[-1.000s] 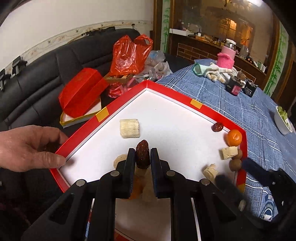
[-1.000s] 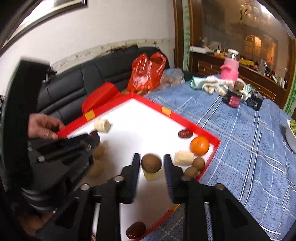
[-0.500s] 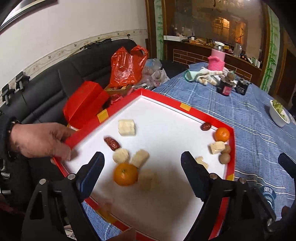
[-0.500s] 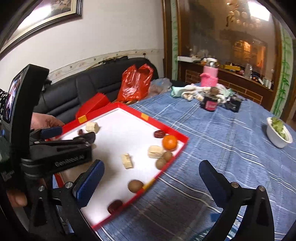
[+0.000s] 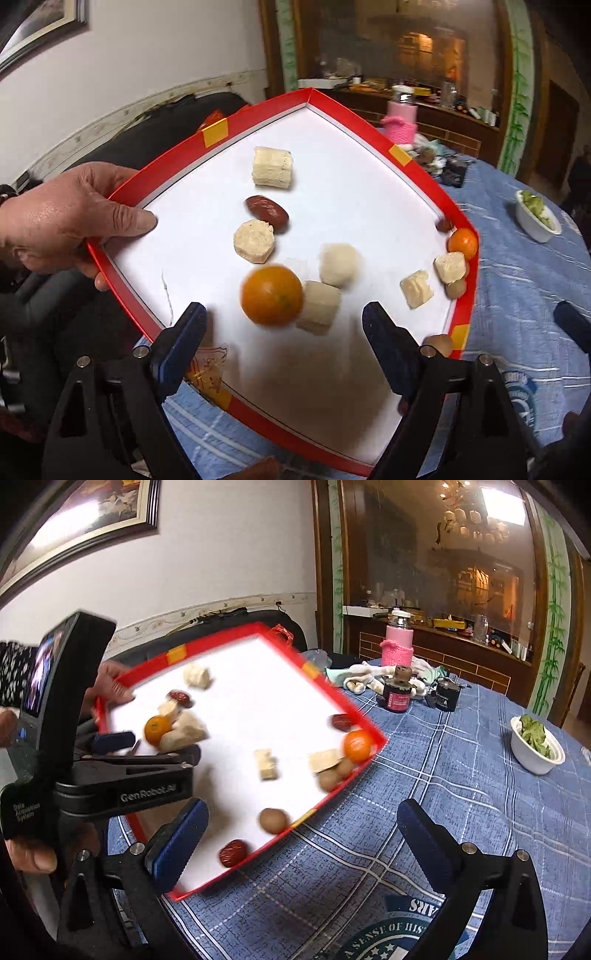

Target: Organize fruits

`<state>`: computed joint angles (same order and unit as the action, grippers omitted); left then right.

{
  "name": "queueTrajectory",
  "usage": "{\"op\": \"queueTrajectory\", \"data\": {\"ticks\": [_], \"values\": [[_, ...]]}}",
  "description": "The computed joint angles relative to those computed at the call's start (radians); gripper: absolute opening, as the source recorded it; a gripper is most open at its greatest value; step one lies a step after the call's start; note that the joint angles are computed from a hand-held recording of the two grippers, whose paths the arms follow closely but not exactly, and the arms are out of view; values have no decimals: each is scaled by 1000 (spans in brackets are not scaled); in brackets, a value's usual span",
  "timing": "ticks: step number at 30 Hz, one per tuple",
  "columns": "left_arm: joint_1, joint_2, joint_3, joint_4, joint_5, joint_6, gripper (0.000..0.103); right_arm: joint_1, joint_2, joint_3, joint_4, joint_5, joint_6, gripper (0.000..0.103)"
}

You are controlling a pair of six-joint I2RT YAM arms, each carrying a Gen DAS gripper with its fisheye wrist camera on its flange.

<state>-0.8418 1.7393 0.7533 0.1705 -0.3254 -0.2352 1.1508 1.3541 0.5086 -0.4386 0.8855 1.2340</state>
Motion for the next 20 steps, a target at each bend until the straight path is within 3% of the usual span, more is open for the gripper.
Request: {"op": "queueTrajectory", "data": {"ticks": [2,6,11,16,20], "values": [[-24,24,44,-11,-23,-6,87,7,-26,7,-50,13,19,102],[-54,95,178,-119,25,-5,88,79,-109,14,-289,85,228,102],[-93,111,221,-145,22,-28,88,117,-202,-9,-483,96,380,103],[-103,88,185,-101,9,-29,88,131,-244,-23,-532,101,418,103],[-80,118,200,-122,44,-45,88,118,-259,-40,-486,91,376,103]]}}
